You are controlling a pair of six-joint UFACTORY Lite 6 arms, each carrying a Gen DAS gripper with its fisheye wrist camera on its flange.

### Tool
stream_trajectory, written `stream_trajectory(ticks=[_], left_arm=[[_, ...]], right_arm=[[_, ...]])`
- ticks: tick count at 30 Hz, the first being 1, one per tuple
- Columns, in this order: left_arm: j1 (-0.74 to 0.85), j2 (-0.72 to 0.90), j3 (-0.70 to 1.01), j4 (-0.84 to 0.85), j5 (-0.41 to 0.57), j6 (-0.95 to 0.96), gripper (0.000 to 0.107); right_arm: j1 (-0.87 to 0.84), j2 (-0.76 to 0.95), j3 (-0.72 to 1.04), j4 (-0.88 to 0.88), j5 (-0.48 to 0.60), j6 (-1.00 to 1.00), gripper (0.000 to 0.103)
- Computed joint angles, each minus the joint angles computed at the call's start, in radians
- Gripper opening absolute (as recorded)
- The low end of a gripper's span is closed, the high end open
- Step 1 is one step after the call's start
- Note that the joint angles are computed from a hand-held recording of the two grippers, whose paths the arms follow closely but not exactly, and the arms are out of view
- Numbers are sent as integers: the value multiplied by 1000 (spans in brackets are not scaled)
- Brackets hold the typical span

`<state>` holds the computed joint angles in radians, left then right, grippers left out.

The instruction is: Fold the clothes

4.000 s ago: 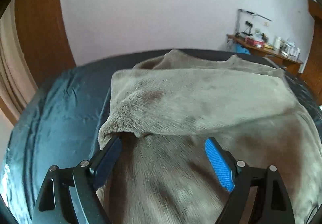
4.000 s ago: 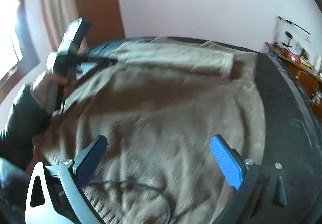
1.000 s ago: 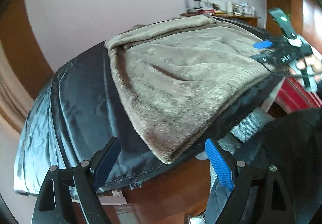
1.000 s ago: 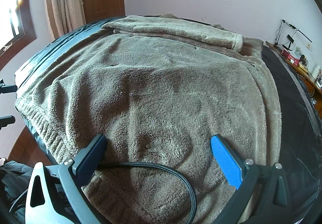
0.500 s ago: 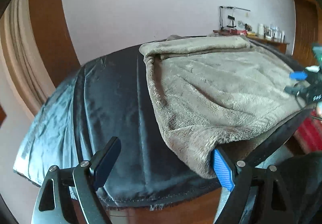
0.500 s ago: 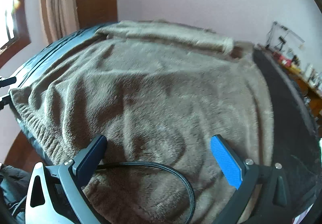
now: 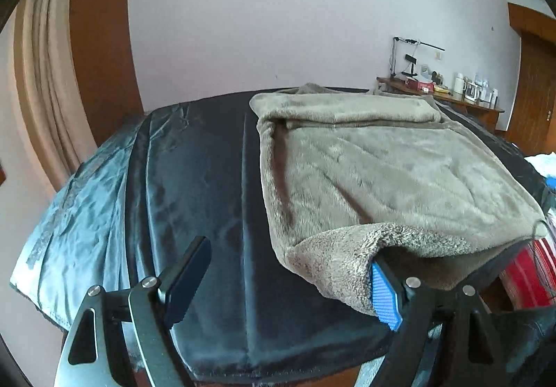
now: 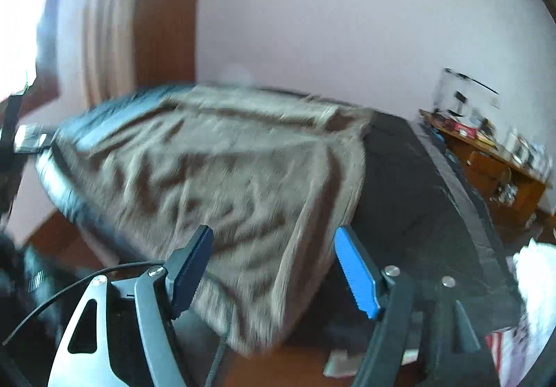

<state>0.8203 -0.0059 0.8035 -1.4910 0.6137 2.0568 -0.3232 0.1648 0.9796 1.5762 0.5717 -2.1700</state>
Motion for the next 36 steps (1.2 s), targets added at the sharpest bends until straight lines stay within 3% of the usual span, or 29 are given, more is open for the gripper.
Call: stream_trajectory(ticks=[6,11,16,19,21,30,36], left_arm=[[-4,21,57,46,24,-107,85],[-15,17,60,45,12,-117,85],[-11,6,55,48,15,-117,85],[-10,6,58,49,19,-117,85],[-10,4,56,47,21,-113,85],[5,13,76,44,44,-120,85],[25,26,117,50,85,-149,85]], right_arm=[[-58,-56,-60,-236,105,107,75],[5,-72,-131,-35,-113,-96,75],[73,-52,-170,116,-187,-312,73],[109,-51,-181,332,-253,-518,45],[95,-41,-163,359,-255,-514,26],[118,-64,-146,646,-263,-680,14],[135,-50,-73,777,-257,-726,13]])
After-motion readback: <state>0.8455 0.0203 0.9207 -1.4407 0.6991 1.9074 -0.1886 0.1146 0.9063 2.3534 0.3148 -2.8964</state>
